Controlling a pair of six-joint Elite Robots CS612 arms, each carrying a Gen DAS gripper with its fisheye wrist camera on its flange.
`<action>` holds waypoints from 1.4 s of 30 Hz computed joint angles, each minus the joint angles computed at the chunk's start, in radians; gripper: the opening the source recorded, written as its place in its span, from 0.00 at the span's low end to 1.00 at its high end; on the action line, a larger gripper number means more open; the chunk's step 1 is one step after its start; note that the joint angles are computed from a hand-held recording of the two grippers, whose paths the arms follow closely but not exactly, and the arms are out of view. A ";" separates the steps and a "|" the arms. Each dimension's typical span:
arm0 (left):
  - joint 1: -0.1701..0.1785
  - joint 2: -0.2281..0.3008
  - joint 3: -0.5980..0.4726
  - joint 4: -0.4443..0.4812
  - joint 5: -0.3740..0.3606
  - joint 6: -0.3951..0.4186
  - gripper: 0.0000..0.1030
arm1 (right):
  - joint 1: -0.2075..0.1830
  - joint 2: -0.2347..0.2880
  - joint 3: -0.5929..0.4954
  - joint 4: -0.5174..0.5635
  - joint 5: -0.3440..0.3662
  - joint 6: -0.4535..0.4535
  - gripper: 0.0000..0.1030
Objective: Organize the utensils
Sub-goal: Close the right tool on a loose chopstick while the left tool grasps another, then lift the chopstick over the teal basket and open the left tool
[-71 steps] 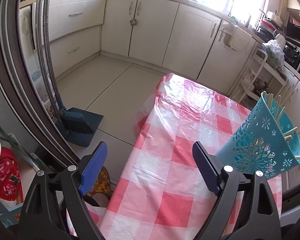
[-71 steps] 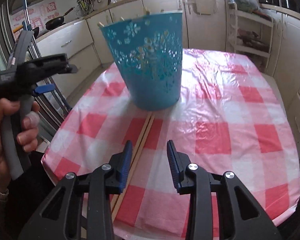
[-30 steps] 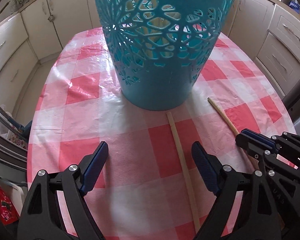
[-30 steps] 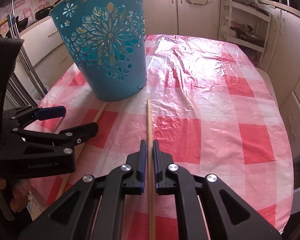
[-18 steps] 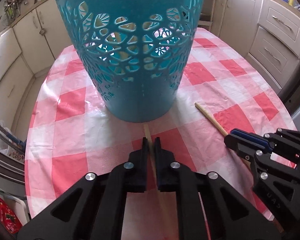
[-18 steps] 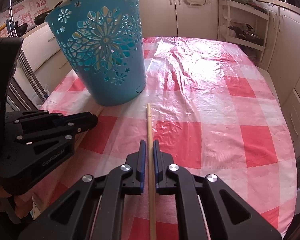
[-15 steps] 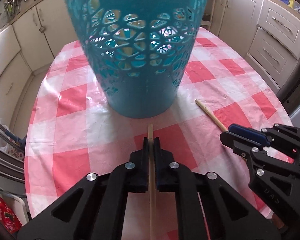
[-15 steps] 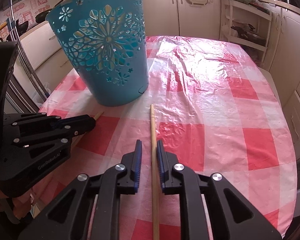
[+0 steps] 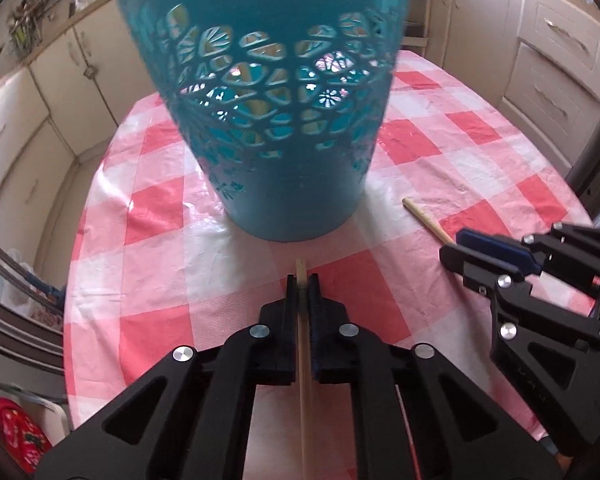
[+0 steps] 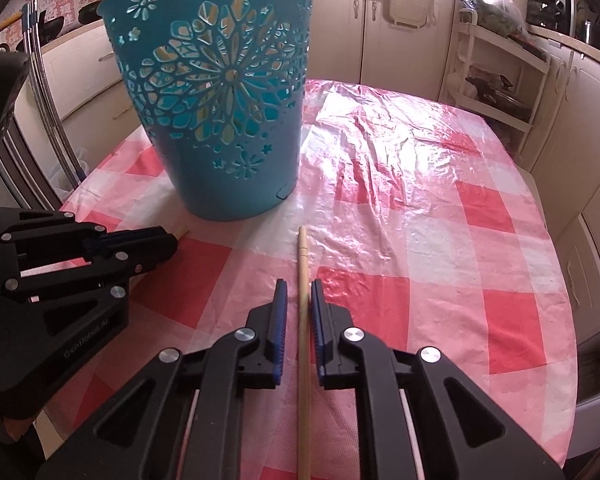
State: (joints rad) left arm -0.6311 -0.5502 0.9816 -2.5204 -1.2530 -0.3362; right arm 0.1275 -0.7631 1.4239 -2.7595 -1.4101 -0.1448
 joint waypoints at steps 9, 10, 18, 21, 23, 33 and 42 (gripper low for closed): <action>0.011 -0.045 0.061 -0.049 -0.091 -0.004 0.05 | -0.003 0.007 -0.003 -0.019 0.009 0.008 0.12; 0.014 -0.060 0.080 -0.079 -0.108 -0.001 0.05 | -0.004 0.006 -0.002 -0.019 0.015 0.012 0.12; 0.061 -0.174 0.203 -0.376 -0.281 -0.085 0.05 | -0.018 0.004 -0.010 0.020 0.074 0.070 0.11; 0.073 -0.184 0.178 -0.466 -0.259 -0.107 0.05 | -0.021 0.005 -0.013 0.029 0.087 0.082 0.11; 0.074 -0.180 0.149 -0.517 -0.217 -0.107 0.05 | -0.024 0.007 -0.017 0.035 0.095 0.089 0.11; 0.074 0.018 -0.222 -0.508 -0.004 -0.184 0.05 | -0.029 0.009 -0.019 0.040 0.111 0.093 0.11; 0.082 0.135 -0.389 -0.352 0.018 -0.232 0.05 | -0.026 0.010 -0.023 0.047 0.106 0.074 0.11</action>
